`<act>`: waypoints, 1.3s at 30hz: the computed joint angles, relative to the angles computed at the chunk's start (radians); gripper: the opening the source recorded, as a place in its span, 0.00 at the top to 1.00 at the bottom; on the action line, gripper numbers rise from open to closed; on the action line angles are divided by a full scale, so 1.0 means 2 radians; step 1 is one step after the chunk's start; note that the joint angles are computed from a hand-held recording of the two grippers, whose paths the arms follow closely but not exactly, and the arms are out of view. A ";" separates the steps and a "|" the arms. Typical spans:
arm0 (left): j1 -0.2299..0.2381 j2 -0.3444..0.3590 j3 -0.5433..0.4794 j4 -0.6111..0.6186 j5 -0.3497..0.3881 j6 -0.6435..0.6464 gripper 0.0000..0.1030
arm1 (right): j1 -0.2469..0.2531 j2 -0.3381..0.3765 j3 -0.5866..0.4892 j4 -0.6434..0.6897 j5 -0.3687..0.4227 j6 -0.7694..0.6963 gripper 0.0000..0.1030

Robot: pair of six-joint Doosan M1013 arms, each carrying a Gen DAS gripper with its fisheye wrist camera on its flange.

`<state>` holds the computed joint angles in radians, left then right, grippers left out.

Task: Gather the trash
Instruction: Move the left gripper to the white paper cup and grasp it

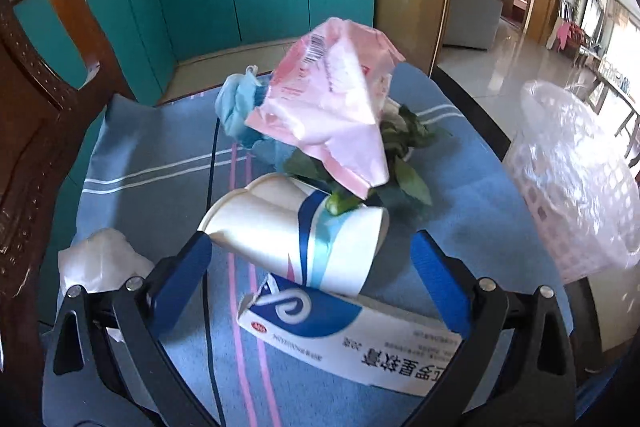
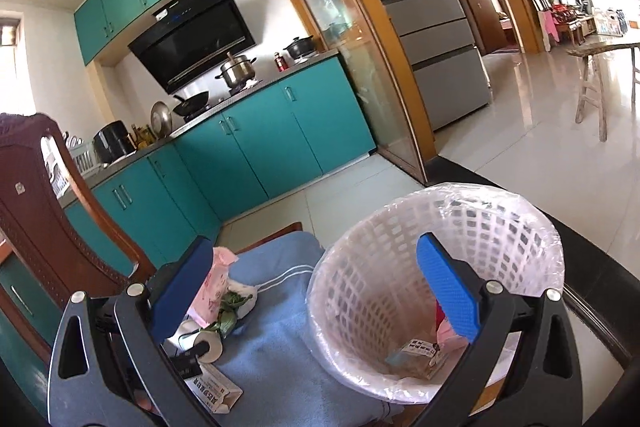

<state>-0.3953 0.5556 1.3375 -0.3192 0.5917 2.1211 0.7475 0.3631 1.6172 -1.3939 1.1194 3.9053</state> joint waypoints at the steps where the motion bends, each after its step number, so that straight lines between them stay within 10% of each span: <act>1: 0.001 0.000 -0.002 0.000 0.002 0.004 0.04 | 0.000 0.000 0.000 0.000 -0.003 -0.003 0.03; 12: 0.018 0.014 -0.036 -0.042 0.055 0.141 0.04 | -0.001 0.006 -0.006 0.004 -0.020 -0.024 0.03; 27: 0.022 0.029 -0.058 -0.075 0.111 0.159 0.16 | -0.004 0.013 -0.016 0.017 -0.034 -0.049 0.03; 34: 0.037 -0.037 0.015 -0.125 0.031 0.126 0.16 | -0.006 0.020 -0.029 0.038 -0.059 -0.091 0.03; 39: 0.049 -0.100 0.085 -0.170 -0.050 0.100 0.16 | -0.023 0.038 -0.058 0.145 -0.165 -0.305 0.03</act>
